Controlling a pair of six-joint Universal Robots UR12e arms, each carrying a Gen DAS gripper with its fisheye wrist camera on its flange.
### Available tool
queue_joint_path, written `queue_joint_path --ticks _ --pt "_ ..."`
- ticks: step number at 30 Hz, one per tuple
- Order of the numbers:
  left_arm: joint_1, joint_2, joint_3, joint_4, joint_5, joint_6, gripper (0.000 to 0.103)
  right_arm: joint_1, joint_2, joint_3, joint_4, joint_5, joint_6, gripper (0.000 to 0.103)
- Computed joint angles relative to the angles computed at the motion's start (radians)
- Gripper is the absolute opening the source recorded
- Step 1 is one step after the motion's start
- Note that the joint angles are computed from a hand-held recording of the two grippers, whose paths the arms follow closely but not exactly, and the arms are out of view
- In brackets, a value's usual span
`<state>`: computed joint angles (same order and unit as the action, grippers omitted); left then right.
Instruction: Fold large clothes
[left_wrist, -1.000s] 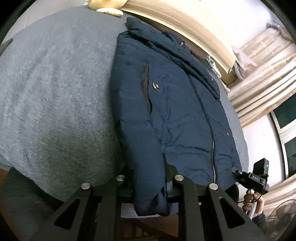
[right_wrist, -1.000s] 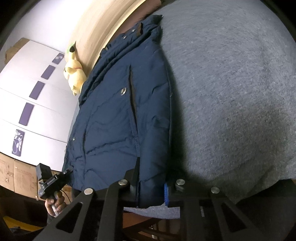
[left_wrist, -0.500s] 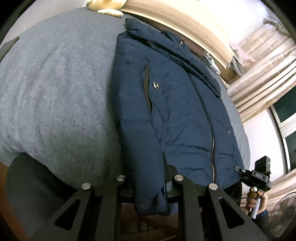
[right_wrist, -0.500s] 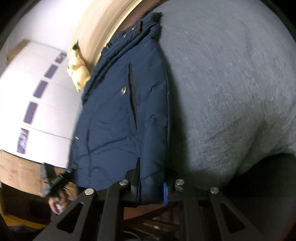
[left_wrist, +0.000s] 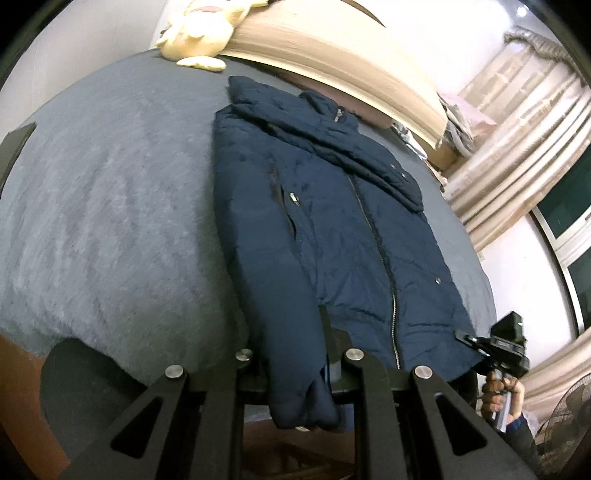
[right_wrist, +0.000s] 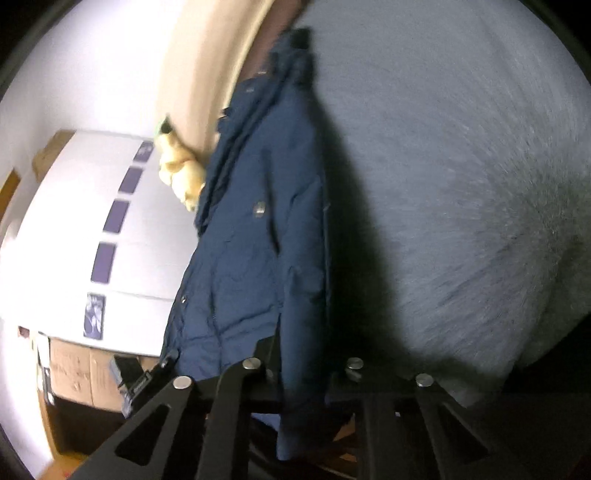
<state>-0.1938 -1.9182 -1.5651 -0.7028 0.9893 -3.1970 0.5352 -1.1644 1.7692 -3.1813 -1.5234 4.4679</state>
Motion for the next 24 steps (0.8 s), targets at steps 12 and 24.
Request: queue_joint_path --ticks 12,24 --pt "-0.015 0.023 -0.037 0.018 0.104 0.017 0.017 0.034 -0.003 -0.017 -0.062 -0.068 -0.001 0.012" --pt "-0.057 0.041 -0.054 0.054 0.267 0.066 0.017 0.056 -0.031 -0.087 0.188 -0.136 -0.111 0.012"
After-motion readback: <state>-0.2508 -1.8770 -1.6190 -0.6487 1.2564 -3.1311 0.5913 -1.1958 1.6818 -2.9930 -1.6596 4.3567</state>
